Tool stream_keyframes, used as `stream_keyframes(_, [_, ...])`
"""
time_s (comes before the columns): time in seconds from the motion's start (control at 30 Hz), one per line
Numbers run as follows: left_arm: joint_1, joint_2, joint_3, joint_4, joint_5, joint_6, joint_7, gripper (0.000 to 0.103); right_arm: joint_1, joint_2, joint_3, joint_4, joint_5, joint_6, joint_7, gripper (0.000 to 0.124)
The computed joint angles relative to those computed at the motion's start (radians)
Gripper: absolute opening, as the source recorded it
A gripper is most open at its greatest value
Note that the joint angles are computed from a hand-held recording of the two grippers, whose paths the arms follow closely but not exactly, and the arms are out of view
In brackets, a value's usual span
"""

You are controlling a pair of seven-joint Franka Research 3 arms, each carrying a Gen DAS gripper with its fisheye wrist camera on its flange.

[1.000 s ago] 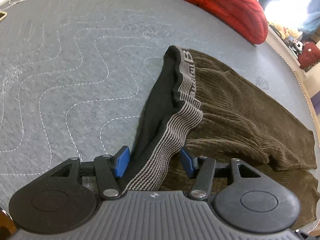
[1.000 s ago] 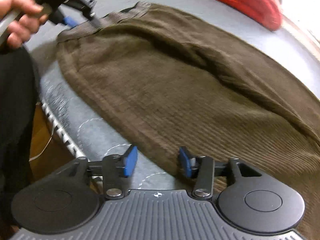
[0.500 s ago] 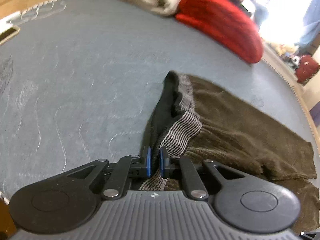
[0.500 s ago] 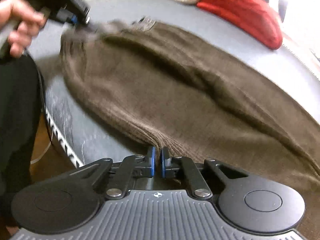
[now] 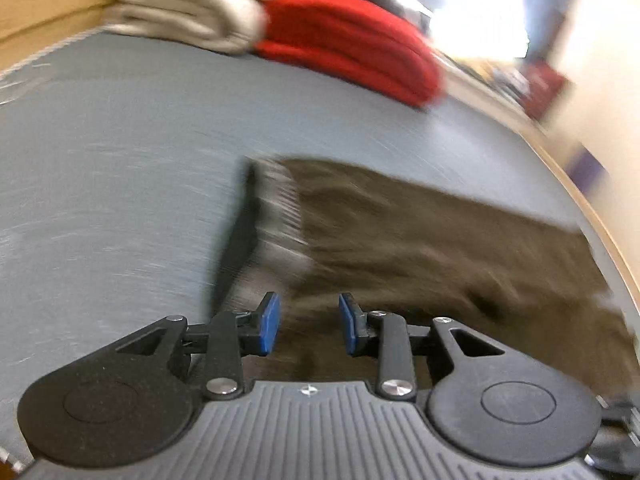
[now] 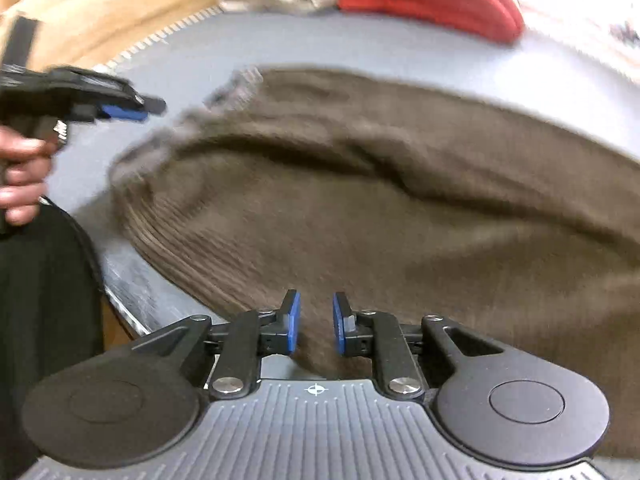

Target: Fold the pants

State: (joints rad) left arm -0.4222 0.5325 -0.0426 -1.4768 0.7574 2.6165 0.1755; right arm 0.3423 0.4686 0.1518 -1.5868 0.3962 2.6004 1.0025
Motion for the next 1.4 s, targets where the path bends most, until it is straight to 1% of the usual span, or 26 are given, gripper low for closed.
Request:
stream_keyframes(0.03, [0.034, 0.026, -0.049, 0.031, -0.055, 0.003, 0.113, 0.035, 0.021, 0.014, -0.028, 0.019, -0.042, -0.037, 0.045, 0.019])
stream_keyframes(0.07, [0.057, 0.05, -0.088, 0.063, -0.111, -0.014, 0.215, 0.035, 0.042, 0.032, -0.055, 0.044, -0.094, -0.087, 0.089, 0.019])
stream_keyframes(0.1, [0.073, 0.081, -0.121, 0.107, -0.171, -0.048, 0.314, 0.035, 0.047, 0.041, -0.062, 0.05, -0.118, -0.107, 0.103, 0.02])
stream_keyframes(0.17, [0.089, 0.164, -0.184, 0.236, -0.291, -0.183, 0.497, 0.035, 0.045, 0.034, -0.054, 0.037, -0.128, -0.087, 0.103, 0.02])
stream_keyframes(0.2, [0.088, 0.209, -0.199, 0.315, -0.339, -0.273, 0.565, 0.035, 0.043, 0.032, -0.05, 0.037, -0.129, -0.085, 0.106, 0.02])
stream_keyframes(0.23, [0.067, 0.246, -0.188, 0.381, -0.361, -0.34, 0.603, 0.034, 0.036, 0.029, -0.043, 0.034, -0.117, -0.08, 0.107, 0.02])
stream_keyframes(0.27, [0.048, 0.262, -0.174, 0.413, -0.355, -0.371, 0.615, 0.035, 0.031, 0.032, -0.041, 0.042, -0.112, -0.088, 0.112, 0.021])
stream_keyframes(0.3, [0.034, 0.263, -0.157, 0.415, -0.357, -0.363, 0.614, 0.036, 0.029, 0.032, -0.042, 0.044, -0.11, -0.091, 0.122, 0.021])
stream_keyframes(0.37, [0.014, 0.22, -0.119, 0.338, -0.352, -0.285, 0.577, 0.036, 0.033, 0.026, -0.049, 0.032, -0.115, -0.061, 0.144, 0.021])
stream_keyframes(0.47, [-0.015, 0.113, -0.058, 0.157, -0.291, -0.118, 0.455, 0.037, 0.024, 0.006, -0.044, 0.0, -0.101, 0.011, 0.155, 0.021])
stream_keyframes(0.5, [-0.006, 0.086, -0.063, 0.114, -0.252, -0.084, 0.398, 0.037, 0.018, 0.002, -0.04, -0.008, -0.09, 0.041, 0.157, 0.021])
stream_keyframes(0.53, [-0.019, 0.083, -0.032, 0.106, -0.256, -0.045, 0.374, 0.037, 0.013, -0.005, -0.037, -0.018, -0.079, 0.069, 0.159, 0.021])
stream_keyframes(0.63, [-0.025, 0.048, 0.001, 0.047, -0.21, 0.027, 0.243, 0.04, -0.002, -0.028, -0.03, -0.043, -0.046, 0.14, 0.174, 0.021])
stream_keyframes(0.67, [-0.026, 0.041, 0.007, 0.04, -0.197, 0.034, 0.211, 0.043, -0.01, -0.034, -0.026, -0.046, -0.033, 0.15, 0.177, 0.021])
stream_keyframes(0.73, [-0.029, 0.033, 0.014, 0.031, -0.165, 0.037, 0.165, 0.045, -0.028, -0.048, -0.022, -0.05, -0.005, 0.179, 0.185, 0.021])
stream_keyframes(0.9, [-0.034, 0.064, 0.006, 0.092, -0.115, -0.011, 0.153, 0.046, -0.098, -0.081, -0.002, -0.022, 0.093, 0.264, 0.155, 0.021])
stream_keyframes(0.97, [-0.045, 0.066, 0.017, 0.096, -0.085, -0.012, 0.127, 0.051, -0.126, -0.077, 0.007, 0.015, 0.124, 0.313, 0.126, 0.029])
stream_keyframes(1.03, [-0.06, 0.061, 0.035, 0.092, -0.043, -0.007, 0.084, 0.055, -0.136, -0.06, -0.001, 0.059, 0.114, 0.357, 0.097, 0.054])
stream_keyframes(1.13, [-0.091, 0.049, 0.067, 0.082, 0.037, -0.021, -0.016, 0.055, -0.19, -0.006, 0.036, 0.135, 0.122, 0.385, 0.0, 0.065])
stream_keyframes(1.17, [-0.097, 0.044, 0.073, 0.076, 0.063, -0.023, -0.055, 0.055, -0.192, 0.019, 0.024, 0.159, 0.113, 0.384, -0.006, 0.065])
stream_keyframes(1.23, [-0.101, 0.037, 0.073, 0.074, 0.1, -0.045, -0.101, 0.056, -0.184, 0.067, -0.013, 0.195, 0.094, 0.374, 0.034, 0.065])
stream_keyframes(1.27, [-0.107, 0.038, 0.072, 0.084, 0.116, -0.077, -0.114, 0.056, -0.191, 0.087, -0.017, 0.199, 0.103, 0.378, 0.058, 0.065])
stream_keyframes(1.3, [-0.109, 0.042, 0.067, 0.096, 0.127, -0.107, -0.121, 0.056, -0.173, 0.105, -0.051, 0.205, 0.106, 0.372, 0.103, 0.063])
stream_keyframes(1.33, [-0.106, 0.044, 0.061, 0.102, 0.134, -0.124, -0.123, 0.056, -0.134, 0.124, -0.121, 0.221, 0.049, 0.325, 0.219, 0.06])
stream_keyframes(1.37, [-0.1, 0.045, 0.054, 0.107, 0.138, -0.129, -0.129, 0.056, -0.121, 0.147, -0.156, 0.26, 0.0, 0.256, 0.307, 0.056])
stream_keyframes(1.4, [-0.093, 0.047, 0.047, 0.11, 0.141, -0.122, -0.132, 0.056, -0.123, 0.164, -0.157, 0.289, 0.017, 0.243, 0.325, 0.055])
